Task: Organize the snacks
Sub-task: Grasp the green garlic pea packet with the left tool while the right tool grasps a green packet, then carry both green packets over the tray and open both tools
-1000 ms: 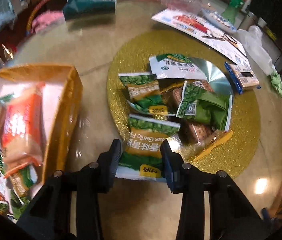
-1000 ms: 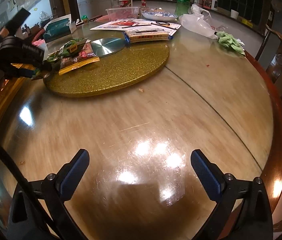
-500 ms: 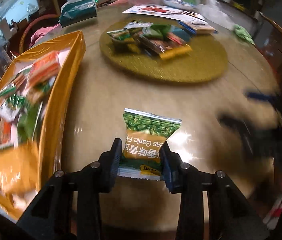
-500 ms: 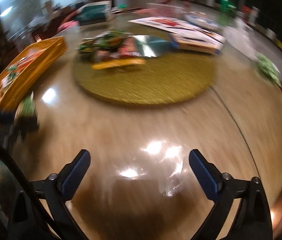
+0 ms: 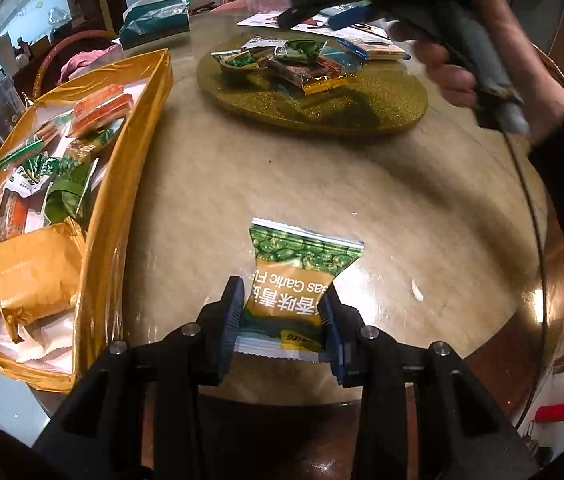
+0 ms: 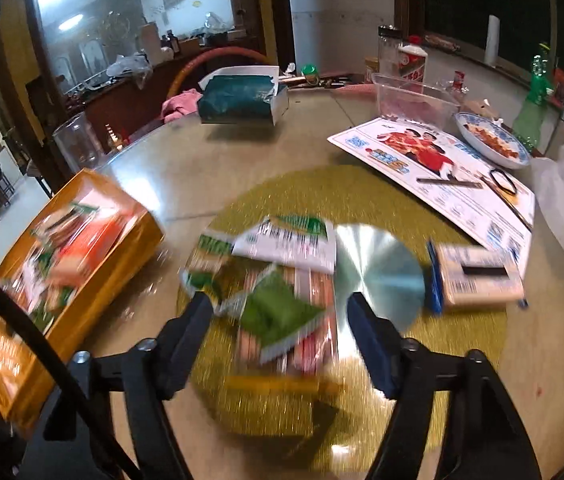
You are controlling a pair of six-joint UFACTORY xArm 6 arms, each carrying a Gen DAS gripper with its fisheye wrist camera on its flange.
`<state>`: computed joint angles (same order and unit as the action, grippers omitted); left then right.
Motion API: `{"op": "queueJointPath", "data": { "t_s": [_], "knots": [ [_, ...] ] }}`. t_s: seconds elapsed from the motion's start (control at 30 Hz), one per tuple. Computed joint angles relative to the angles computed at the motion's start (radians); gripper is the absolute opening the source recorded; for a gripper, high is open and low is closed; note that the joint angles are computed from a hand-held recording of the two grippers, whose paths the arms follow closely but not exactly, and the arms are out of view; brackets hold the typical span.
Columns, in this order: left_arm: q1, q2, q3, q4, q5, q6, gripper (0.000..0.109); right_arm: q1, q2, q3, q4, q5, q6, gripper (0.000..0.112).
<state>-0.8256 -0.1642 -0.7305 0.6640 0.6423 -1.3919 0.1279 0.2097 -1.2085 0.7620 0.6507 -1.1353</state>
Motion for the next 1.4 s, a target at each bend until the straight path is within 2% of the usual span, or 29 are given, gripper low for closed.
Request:
{"op": "queueJointPath", "data": {
  "t_s": [0.07,0.1,0.2,0.3,0.4,0.6,0.77,0.97,1.1,1.17,1.27,1.4],
  "knots": [
    [0.003,-0.005,0.006,-0.005,-0.009,0.005,0.039,0.012,0.042,-0.025,-0.051,-0.014,0.029,0.057],
    [0.003,-0.008,0.009,-0.004,-0.012,0.005,0.039,0.005,0.044,-0.023,-0.066,0.001,0.037,0.045],
    [0.005,-0.016,0.019,0.002,-0.022,0.004,0.039,-0.014,0.013,0.017,-0.032,0.037,-0.002,0.033],
    [0.005,-0.013,0.017,0.003,-0.02,0.002,0.039,-0.024,-0.038,0.091,-0.006,0.023,-0.044,0.033],
    [-0.001,-0.012,0.015,0.008,-0.014,-0.007,0.039,-0.041,-0.082,0.144,0.013,0.023,-0.046,0.026],
    [-0.018,-0.019,0.021,0.022,0.006,-0.032,0.039,-0.085,-0.205,0.313,0.02,0.015,0.021,0.025],
    [-0.049,-0.013,0.01,0.05,0.054,-0.06,0.039,-0.161,-0.382,0.501,0.058,0.038,0.007,0.024],
    [-0.075,-0.02,0.02,0.114,0.08,-0.158,0.038,-0.229,-0.577,0.682,0.102,0.069,-0.028,0.024],
    [-0.056,-0.085,0.09,0.138,-0.01,-0.231,0.036,-0.258,-0.643,0.732,0.125,0.154,-0.038,0.024],
    [-0.064,-0.116,0.11,0.158,-0.001,-0.261,0.035,-0.256,-0.648,0.731,0.131,0.191,-0.041,0.024],
    [-0.064,-0.183,0.153,0.159,-0.004,-0.287,0.035,-0.227,-0.663,0.739,0.141,0.199,-0.031,0.024],
    [-0.045,-0.341,0.235,0.139,0.014,-0.296,0.035,-0.175,-0.718,0.749,0.173,0.225,-0.036,0.024]
  ]
}}
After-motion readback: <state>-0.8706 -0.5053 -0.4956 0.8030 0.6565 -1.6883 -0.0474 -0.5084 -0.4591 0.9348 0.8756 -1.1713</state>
